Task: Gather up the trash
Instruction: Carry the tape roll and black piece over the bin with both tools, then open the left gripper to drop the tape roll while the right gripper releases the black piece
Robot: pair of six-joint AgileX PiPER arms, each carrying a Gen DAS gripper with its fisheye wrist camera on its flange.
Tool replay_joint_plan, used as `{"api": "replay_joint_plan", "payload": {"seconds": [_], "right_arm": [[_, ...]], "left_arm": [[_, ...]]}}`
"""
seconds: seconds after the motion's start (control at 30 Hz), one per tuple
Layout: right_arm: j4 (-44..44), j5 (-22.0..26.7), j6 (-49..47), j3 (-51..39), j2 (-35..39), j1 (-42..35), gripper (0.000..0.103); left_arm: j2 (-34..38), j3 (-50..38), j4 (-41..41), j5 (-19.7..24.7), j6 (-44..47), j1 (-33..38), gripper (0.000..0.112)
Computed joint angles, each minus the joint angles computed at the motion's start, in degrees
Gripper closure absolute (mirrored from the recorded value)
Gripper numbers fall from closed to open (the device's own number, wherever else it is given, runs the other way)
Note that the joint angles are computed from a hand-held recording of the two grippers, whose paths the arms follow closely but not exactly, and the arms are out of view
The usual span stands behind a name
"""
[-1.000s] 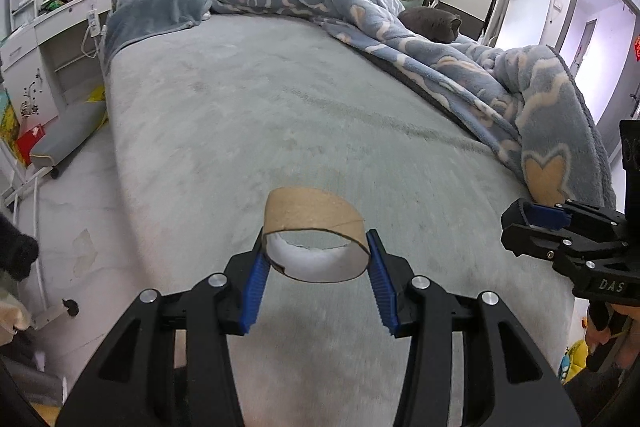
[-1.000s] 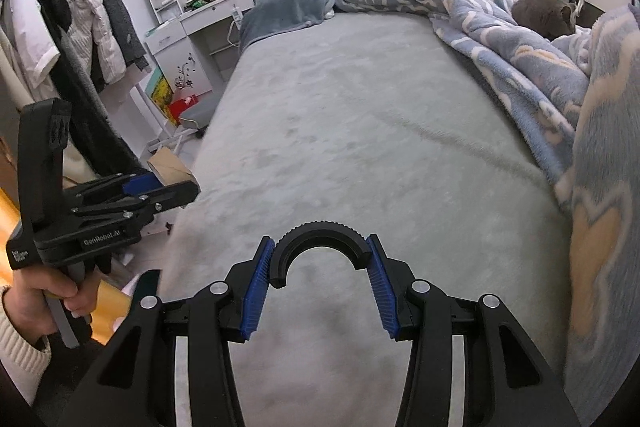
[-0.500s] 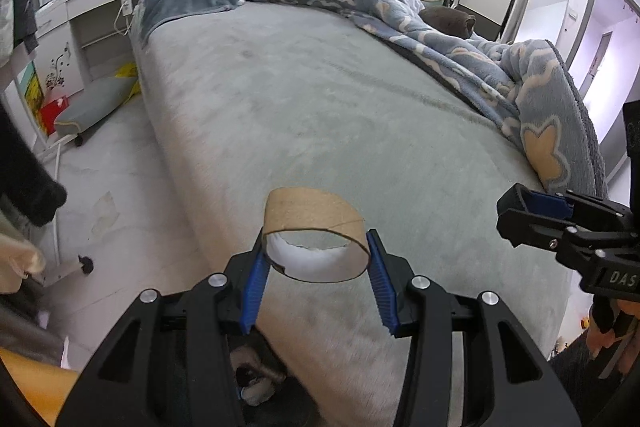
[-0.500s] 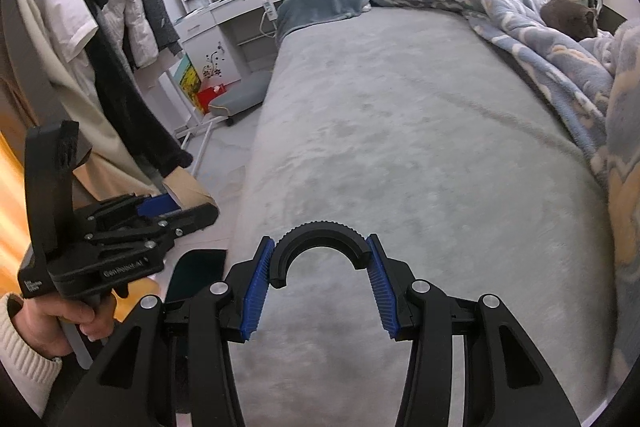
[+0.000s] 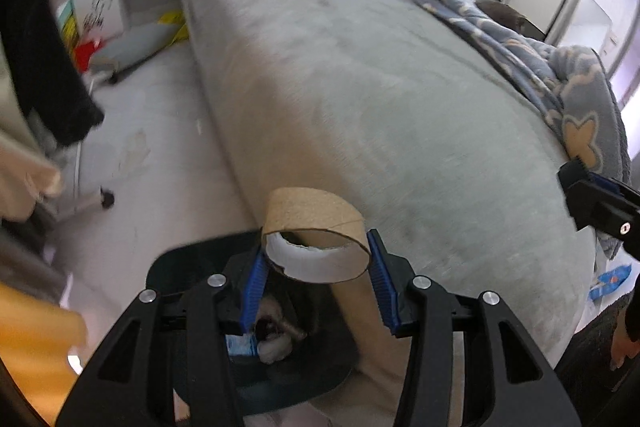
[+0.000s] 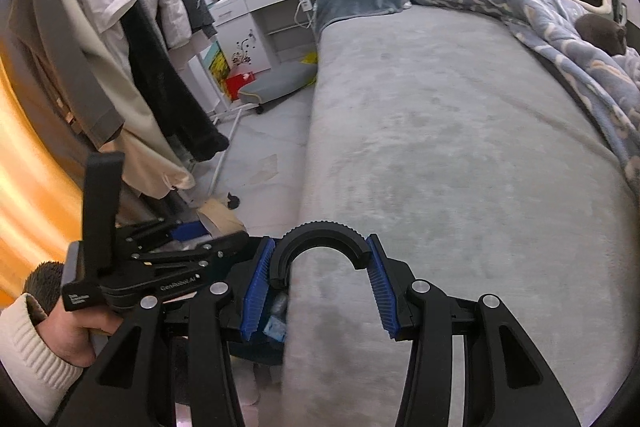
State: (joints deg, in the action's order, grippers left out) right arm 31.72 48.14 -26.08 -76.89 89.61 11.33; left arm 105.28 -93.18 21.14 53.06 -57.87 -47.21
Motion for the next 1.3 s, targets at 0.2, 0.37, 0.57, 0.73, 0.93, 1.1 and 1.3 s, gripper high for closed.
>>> {"api": "replay_joint_plan", "payload": {"seconds": [0.2, 0.37, 0.57, 0.73, 0.93, 1.1, 1.3], "right_arm": [[-1.98, -0.78, 2.84, -1.71, 2.0, 5.05, 0.056], [-3.68, -1.13, 5.35, -3.94, 4.1, 9.42, 0.056], [-5.39, -1.56, 7.82, -6.11, 6.66, 13.03, 0.056], [-6.72, -1.09, 9.2, -7.92, 9.55, 14.46, 0.056], [-9.09, 0.03, 11.39, -10.33, 13.52, 16.86, 0.056], [-11.61, 0.94, 13.55, -12.26, 17.13, 19.48, 0.056], [-14.41, 2.49, 15.42, -14.04, 21.47, 21.81, 0.056]], "left_arm": [[-3.93, 11.2, -4.15, -3.63, -3.02, 3.48, 0.062], [-5.25, 15.53, -7.77, -4.28, 0.06, 5.77, 0.062], [-5.95, 19.71, -13.37, -4.1, 4.42, 8.11, 0.053], [-9.54, 24.26, -13.44, -6.34, 4.83, 8.85, 0.038], [-14.02, 27.73, -8.1, -6.57, -0.27, 8.15, 0.032], [-18.12, 30.62, -0.52, -5.39, -6.26, 7.11, 0.032], [-23.58, 32.42, 4.49, -2.54, -9.85, 6.17, 0.026]]}}
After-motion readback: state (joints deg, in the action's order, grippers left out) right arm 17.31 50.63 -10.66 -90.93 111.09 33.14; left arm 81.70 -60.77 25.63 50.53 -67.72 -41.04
